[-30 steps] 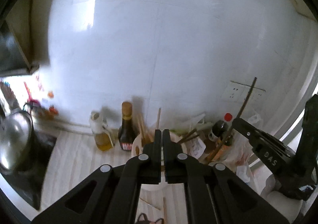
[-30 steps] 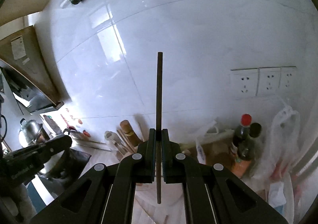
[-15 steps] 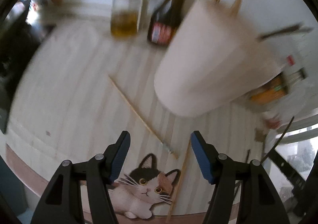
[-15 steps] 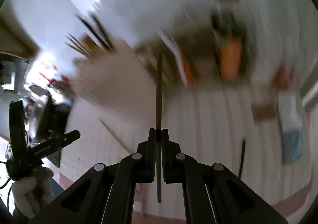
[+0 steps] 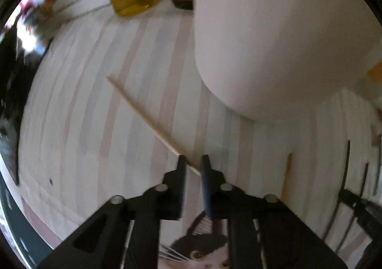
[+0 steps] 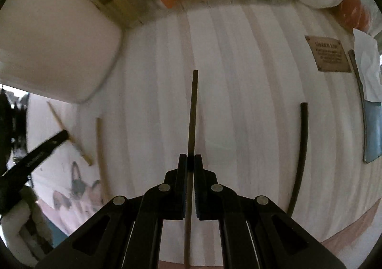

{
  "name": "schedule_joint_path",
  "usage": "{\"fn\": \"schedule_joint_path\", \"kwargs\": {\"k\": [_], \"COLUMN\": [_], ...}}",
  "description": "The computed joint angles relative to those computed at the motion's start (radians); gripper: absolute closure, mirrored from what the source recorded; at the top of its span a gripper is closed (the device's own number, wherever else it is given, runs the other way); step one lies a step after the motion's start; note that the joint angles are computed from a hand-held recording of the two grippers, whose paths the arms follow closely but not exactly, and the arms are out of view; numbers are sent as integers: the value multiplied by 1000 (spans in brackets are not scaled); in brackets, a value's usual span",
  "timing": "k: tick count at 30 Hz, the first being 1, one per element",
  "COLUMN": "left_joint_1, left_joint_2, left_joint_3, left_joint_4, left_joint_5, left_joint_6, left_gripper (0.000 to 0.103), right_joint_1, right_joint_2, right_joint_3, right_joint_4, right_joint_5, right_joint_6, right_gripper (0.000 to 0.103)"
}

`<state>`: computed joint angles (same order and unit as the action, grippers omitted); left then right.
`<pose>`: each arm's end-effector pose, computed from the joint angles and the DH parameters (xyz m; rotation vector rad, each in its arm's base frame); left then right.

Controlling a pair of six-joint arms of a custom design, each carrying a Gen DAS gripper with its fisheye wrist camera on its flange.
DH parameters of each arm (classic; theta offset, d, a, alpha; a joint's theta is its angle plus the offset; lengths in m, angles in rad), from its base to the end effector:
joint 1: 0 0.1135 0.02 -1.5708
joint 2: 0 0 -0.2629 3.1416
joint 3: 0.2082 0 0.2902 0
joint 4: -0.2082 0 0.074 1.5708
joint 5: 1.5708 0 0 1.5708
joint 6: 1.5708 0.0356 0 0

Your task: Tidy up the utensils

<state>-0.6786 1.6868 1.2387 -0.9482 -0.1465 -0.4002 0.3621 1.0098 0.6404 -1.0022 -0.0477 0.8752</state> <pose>0.2767 -0.2165 0.1981 0.3862 2.8909 0.0526 0.1754 0.0683 0.1821 0.7539 2.9018 0.2320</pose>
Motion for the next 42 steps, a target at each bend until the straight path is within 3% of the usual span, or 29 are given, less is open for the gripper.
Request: {"fn": "schedule_joint_path", "kwargs": {"k": [1,10,13,15,18,20,25,27,31,34,37,42], "left_joint_1": [-8,-2,23,88,173,188,154,111,27,-15,-50,-23], "left_joint_2": [-8,-222,-289,-302,-258,-216,-108,-48,-1,-6,-92,-243], "left_joint_3": [-9,-213,-267,-273,-234,-191,-79,-25,10,4,-93,-219], "left_joint_4": [6,-38,-80,-91,-74,-51,-19,-41,-28,-28,-27,-89], "left_joint_5": [-10,57,126,242,351,365,305,233,45,15,2,53], "left_joint_6": [20,92,107,93,28,-17,-90,-103,-73,-15,27,102], "left_gripper": [101,103,103,102,96,75,71,71,94,98,98,99], "right_joint_1": [3,76,134,159,182,176,112,64,103,136,171,232], "right_joint_2": [11,21,-2,-27,-54,-69,-71,-59,-39,-20,-7,-22], "right_joint_3": [-4,-12,-34,-52,-71,-79,-83,-82,-67,-52,-49,-34], "right_joint_4": [2,-17,-31,-37,-37,-38,-30,-25,-32,-39,-29,-64], "right_joint_5": [-2,14,10,8,12,8,1,-1,27,50,59,68], "right_joint_6": [1,4,27,44,73,86,52,8,43,66,93,126], "right_gripper": [98,98,98,98,98,98,98,98,98,98,98,98]}}
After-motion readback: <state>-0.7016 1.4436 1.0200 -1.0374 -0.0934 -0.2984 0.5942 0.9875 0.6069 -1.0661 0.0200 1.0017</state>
